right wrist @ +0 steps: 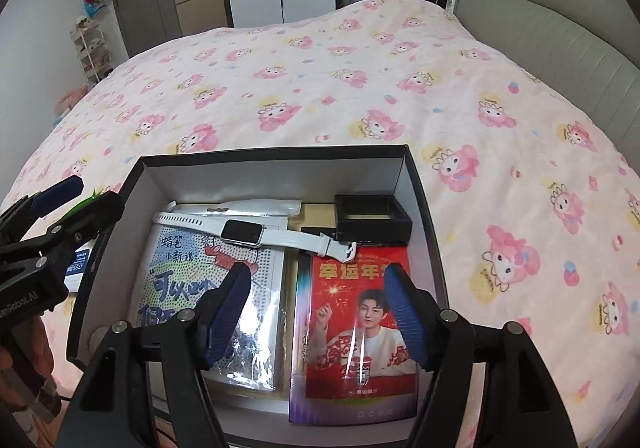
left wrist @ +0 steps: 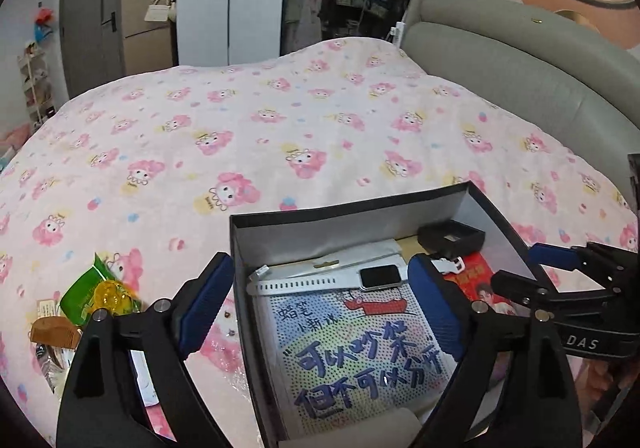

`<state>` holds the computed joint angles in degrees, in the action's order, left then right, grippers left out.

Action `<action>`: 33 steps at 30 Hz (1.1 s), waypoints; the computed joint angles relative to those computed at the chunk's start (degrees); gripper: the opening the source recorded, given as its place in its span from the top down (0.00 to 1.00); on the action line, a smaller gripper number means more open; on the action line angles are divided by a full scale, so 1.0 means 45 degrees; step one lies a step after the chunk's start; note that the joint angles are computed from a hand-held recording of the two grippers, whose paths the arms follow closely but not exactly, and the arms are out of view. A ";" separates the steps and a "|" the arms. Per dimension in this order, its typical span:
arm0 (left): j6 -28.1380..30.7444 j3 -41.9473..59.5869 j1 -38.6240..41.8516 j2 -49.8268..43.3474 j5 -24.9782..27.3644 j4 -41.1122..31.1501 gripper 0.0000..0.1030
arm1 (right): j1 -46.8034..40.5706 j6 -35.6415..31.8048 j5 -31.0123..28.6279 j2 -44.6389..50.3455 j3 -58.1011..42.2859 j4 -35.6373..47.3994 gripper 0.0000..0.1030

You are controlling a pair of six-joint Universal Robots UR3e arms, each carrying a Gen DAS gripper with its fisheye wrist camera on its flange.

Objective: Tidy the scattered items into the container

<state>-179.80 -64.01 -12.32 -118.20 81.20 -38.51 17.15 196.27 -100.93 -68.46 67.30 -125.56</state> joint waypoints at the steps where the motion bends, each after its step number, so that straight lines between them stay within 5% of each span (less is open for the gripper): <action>1: -0.0076 0.0275 -0.0011 -0.0080 0.0056 -0.0198 0.09 | 0.0020 -0.0052 -0.0022 0.0053 -0.0151 0.0093 0.36; 12: -0.0194 0.2505 -0.0556 0.0594 0.1677 -0.1493 0.02 | 0.0693 -0.0292 -0.0895 -0.0140 -0.2195 0.1585 0.27; 19: -0.0410 0.0687 -0.1095 0.3141 0.2612 -0.0707 0.01 | 0.1742 0.0044 -0.2154 -0.1341 -0.2510 0.1564 0.23; 26: -0.0626 -0.0964 -0.1870 0.5136 0.3544 -0.0645 0.00 | 0.3508 0.0335 -0.4918 -0.2199 -0.2114 0.1363 0.18; 33: -0.0663 -0.2497 -0.2278 0.6577 0.3967 -0.0615 0.00 | 0.4233 0.1820 -0.5093 -0.3624 -0.0040 0.0852 0.18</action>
